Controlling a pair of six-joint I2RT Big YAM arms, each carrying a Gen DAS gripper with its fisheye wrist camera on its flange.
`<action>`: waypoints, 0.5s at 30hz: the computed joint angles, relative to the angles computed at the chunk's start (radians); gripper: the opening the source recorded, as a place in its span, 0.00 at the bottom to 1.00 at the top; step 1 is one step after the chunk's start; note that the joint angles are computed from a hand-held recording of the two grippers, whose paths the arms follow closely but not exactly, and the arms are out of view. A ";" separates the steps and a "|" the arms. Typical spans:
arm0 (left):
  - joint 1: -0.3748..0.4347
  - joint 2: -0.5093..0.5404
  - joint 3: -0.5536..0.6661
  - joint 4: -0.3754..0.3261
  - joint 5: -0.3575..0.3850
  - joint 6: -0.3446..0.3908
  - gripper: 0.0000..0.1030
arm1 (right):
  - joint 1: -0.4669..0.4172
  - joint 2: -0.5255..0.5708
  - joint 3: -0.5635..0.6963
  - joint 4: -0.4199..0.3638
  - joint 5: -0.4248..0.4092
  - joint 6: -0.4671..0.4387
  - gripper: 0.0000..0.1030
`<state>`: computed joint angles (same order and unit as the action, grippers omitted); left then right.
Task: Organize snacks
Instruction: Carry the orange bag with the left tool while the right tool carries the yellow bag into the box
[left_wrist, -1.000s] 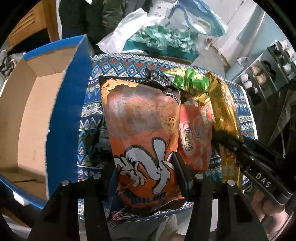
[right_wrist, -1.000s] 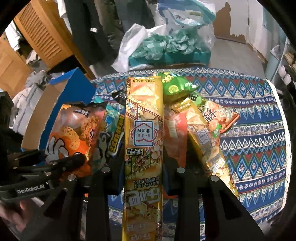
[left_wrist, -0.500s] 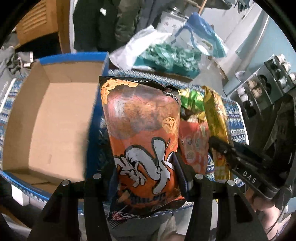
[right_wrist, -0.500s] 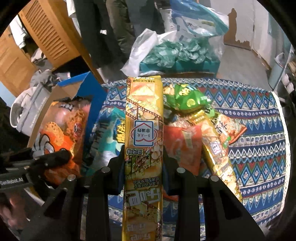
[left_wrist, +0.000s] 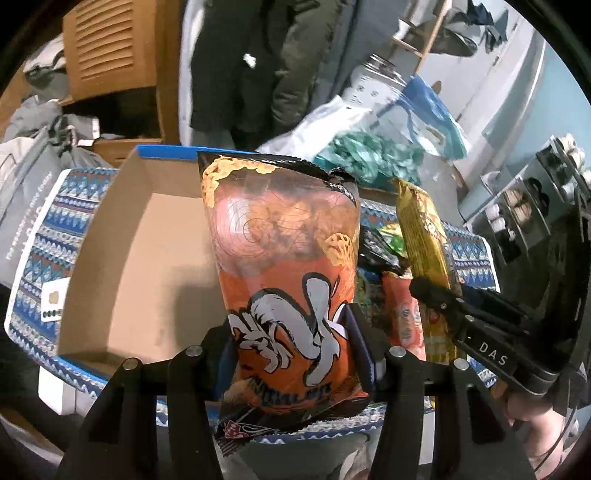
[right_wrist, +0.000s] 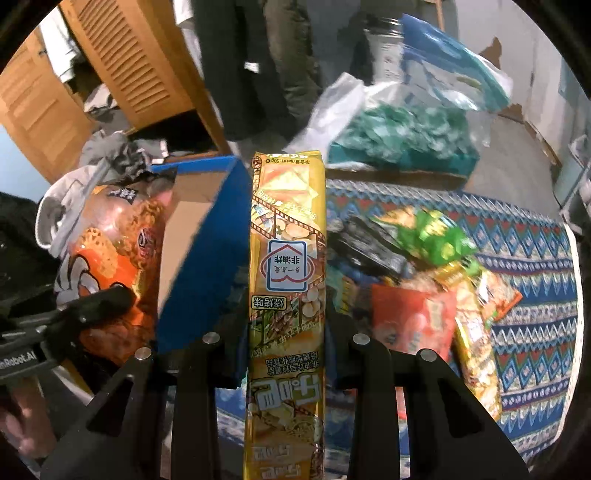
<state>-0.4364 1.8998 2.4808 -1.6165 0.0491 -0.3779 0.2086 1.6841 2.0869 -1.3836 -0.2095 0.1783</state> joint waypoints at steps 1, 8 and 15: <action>0.009 -0.011 -0.016 0.007 -0.001 0.001 0.53 | 0.009 0.009 0.016 -0.005 0.001 0.000 0.30; 0.071 -0.065 -0.104 0.045 0.007 0.003 0.53 | 0.080 0.127 0.210 -0.075 -0.003 0.016 0.30; 0.124 -0.111 -0.193 0.089 -0.004 0.010 0.53 | 0.147 0.281 0.473 -0.179 0.004 0.026 0.30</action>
